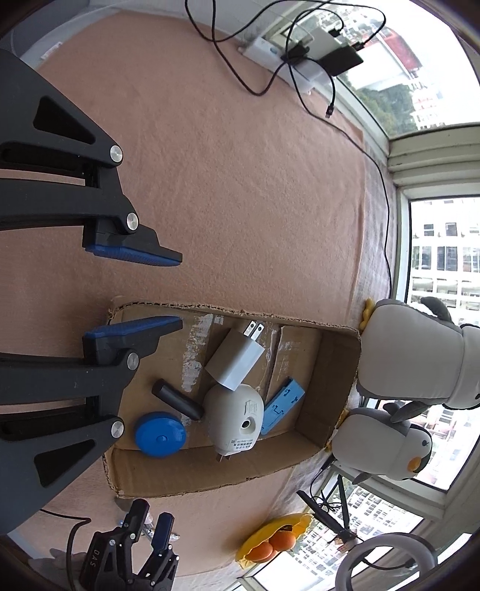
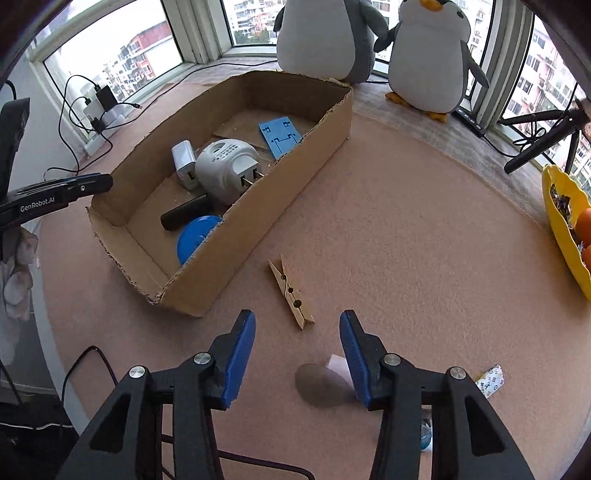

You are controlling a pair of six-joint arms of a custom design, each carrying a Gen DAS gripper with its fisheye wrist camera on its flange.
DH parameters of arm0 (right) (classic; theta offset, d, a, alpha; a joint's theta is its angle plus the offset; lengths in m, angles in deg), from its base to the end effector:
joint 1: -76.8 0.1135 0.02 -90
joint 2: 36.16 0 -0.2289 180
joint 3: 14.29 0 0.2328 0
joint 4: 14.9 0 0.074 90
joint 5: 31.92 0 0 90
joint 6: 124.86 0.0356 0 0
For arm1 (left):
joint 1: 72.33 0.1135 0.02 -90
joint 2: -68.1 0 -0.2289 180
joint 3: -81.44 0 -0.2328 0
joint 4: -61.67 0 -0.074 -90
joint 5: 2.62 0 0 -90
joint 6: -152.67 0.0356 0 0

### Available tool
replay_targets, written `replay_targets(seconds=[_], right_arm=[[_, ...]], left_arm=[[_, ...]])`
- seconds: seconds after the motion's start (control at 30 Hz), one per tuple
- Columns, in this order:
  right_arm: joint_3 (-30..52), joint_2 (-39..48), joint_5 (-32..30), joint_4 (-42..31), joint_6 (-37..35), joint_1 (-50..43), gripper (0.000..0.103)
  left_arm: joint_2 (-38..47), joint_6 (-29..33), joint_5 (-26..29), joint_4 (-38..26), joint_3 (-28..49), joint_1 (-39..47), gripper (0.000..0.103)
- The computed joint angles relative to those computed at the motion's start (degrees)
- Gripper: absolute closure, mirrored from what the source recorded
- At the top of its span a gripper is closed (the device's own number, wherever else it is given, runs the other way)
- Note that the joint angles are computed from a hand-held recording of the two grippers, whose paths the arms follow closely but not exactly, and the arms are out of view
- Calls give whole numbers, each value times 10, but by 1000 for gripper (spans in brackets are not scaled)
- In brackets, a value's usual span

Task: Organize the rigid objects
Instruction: 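Move the right gripper to the wooden clothespin and grasp it, then carry the clothespin with the right gripper into the box, release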

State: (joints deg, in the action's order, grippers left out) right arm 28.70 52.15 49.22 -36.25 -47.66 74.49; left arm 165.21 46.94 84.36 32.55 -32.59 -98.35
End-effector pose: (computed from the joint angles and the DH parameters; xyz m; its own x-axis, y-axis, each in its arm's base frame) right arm 0.2202 -0.0034 0.0765 -0.8900 -0.1832 -0.4175 -0.2239 0.9733 0.0502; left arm 0.2722 -0.1308 0.1251 -0.8635 0.1202 -0.4899 0.1875 0.9781 -0.0905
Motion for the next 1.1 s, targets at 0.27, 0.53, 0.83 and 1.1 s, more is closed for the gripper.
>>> replay_targets(seconds=[0.27, 0.53, 0.83, 1.1], right_arm=[[65, 107, 11, 13, -16, 33, 72], [98, 156, 10, 16, -16, 31, 86], [66, 129, -16, 30, 1, -14, 92], [22, -14, -49, -3, 43, -34, 92]], left_arm=[[-63, -28, -7, -21, -39, 0, 77], [-103, -52, -15, -33, -66, -1, 77], [-102, -60, -15, -27, -78, -2, 77], [-86, -56, -10, -21, -67, -2, 77]])
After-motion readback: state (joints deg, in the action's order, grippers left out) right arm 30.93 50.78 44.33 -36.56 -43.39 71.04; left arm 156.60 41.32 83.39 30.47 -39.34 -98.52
